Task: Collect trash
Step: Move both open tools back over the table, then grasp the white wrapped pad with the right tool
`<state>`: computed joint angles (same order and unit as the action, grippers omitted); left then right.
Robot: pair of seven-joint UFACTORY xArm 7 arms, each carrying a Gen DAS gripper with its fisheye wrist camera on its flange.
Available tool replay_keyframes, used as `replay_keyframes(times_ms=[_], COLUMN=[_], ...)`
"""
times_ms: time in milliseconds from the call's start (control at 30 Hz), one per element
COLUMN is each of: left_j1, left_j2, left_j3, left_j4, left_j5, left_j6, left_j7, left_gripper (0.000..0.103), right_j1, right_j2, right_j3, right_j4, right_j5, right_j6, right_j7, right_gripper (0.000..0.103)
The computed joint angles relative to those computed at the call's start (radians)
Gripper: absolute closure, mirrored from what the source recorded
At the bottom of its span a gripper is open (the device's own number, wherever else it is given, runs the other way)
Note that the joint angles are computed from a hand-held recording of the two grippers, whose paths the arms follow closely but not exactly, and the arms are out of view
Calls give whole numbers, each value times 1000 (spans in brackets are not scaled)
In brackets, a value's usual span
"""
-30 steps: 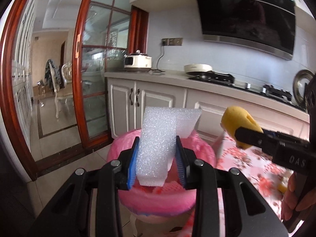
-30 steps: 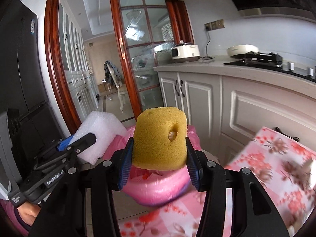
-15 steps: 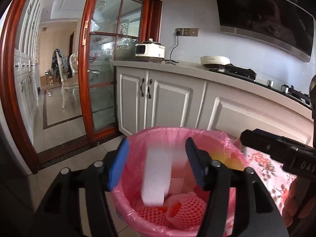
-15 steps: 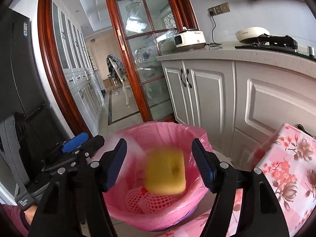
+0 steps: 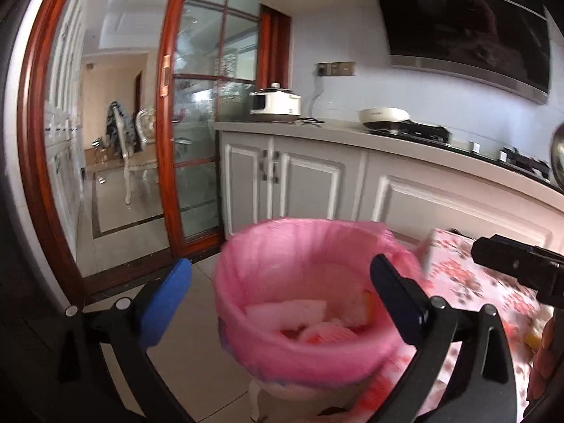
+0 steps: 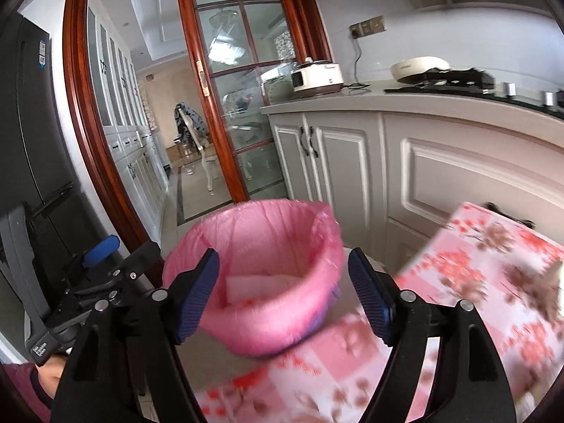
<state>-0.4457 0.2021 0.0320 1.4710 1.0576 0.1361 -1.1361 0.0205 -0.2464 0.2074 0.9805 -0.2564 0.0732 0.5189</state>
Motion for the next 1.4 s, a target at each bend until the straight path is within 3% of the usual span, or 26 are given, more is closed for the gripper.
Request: replay_keyframes(times_ms=[100, 233, 333, 533, 667, 867, 1033, 1233, 1400], left_j1=[-25, -21, -31, -127, -173, -251, -345, -497, -527], left_j2=[-59, -106, -114, -85, -29, 45, 110, 147, 161], left_j3=[-21, -99, -162, -183, -244, -280, -244, -96, -69], left_j4=[-62, -129, -164, -152, -111, -38, 36, 102, 143], left_j5=[69, 39, -80, -73, -243, -398, -461, -326, -253], left_j6=[-10, -46, -69, -84, -37, 25, 92, 117, 157], left_j7=[-44, -2, 126, 126, 314, 470, 496, 334, 230], left_gripper=[5, 5, 5, 5, 5, 5, 5, 5, 5], right_j1=[-36, -72, -83, -123, -160, -259, -354, -421, -386], right_j2=[-136, -337, -478, -803, -1008, -1213, -1256, -1154, -988], right_j3=[16, 17, 3, -26, -65, -169, -280, -393, -502], right_j4=[-120, -280, -380, -572, -669, -743, -774, -772, -716], right_j5=[-9, 12, 38, 67, 76, 60, 45, 90, 157], right_j6=[21, 80, 133, 283, 410, 578, 620, 554, 498], right_j7=[39, 58, 56, 51, 39, -38, -151, -274, -405], right_gripper=[26, 23, 23, 23, 23, 23, 23, 23, 23])
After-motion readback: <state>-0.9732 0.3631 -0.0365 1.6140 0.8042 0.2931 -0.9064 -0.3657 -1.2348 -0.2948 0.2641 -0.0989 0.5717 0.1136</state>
